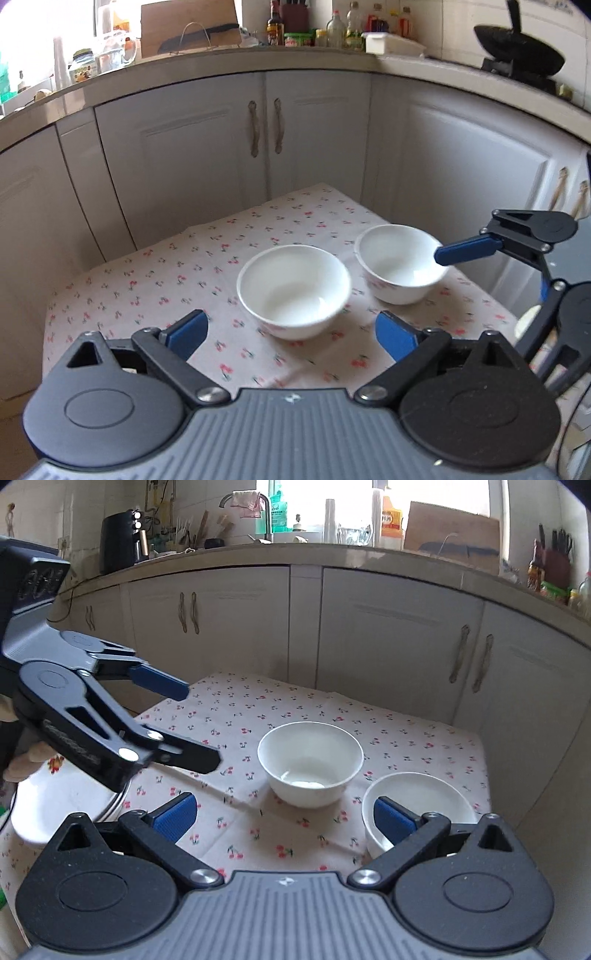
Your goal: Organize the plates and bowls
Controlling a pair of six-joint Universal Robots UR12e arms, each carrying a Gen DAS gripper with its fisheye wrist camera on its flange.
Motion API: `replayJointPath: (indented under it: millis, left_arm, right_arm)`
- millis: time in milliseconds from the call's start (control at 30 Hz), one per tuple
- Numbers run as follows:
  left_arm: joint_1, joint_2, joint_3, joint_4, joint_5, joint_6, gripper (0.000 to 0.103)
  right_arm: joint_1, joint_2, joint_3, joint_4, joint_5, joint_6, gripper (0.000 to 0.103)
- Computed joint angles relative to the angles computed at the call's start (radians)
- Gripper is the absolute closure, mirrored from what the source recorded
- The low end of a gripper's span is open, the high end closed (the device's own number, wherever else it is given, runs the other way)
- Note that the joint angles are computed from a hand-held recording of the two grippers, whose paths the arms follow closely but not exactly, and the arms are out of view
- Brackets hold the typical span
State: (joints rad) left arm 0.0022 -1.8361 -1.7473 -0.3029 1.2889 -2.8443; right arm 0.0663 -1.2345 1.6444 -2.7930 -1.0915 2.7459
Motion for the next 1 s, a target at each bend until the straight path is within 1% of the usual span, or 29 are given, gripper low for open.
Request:
replayJointPath:
  millis: [133,233,333,400,467,600,800,900,933,1000]
  left_arm:
    - [0.001,-0.053,0.065,-0.039,0.000,-0.005,0.006]
    - [0.008,-0.090,0.110,-0.090,-0.019,-0.036,0.009]
    - [0.010,-0.115,0.136,-0.107,-0.035,-0.061,0.011]
    - [0.012,-0.128,0.150,-0.119,-0.051,-0.078,0.016]
    - [0.013,-0.143,0.166,-0.136,-0.066,-0.087,0.019]
    - [0.012,-0.166,0.187,-0.142,-0.076,-0.104,0.023]
    - [0.015,-0.187,0.211,-0.166,-0.096,-0.127,0.024]
    - [0.014,-0.193,0.217,-0.171,-0.095,-0.125,0.025]
    - [0.013,-0.196,0.219,-0.178,-0.095,-0.122,0.025]
    - [0.012,-0.200,0.222,-0.183,-0.095,-0.120,0.028]
  right_arm:
    - [0.007,0.032,-0.039,0.033,0.003,0.005,0.000]
    - [0.018,0.052,-0.058,0.047,-0.021,-0.015,0.000]
    - [0.024,0.067,-0.073,0.060,-0.034,-0.051,0.000]
    - [0.027,0.076,-0.085,0.069,-0.041,-0.072,0.001]
    - [0.029,0.089,-0.107,0.094,-0.038,-0.087,0.003]
    - [0.034,0.111,-0.140,0.106,-0.056,-0.099,0.004]
    - [0.037,0.136,-0.194,0.198,-0.059,-0.166,0.003]
    - [0.038,0.152,-0.222,0.236,-0.072,-0.177,0.003]
    - [0.039,0.155,-0.225,0.236,-0.074,-0.178,0.003]
    - [0.041,0.162,-0.238,0.257,-0.077,-0.195,0.003]
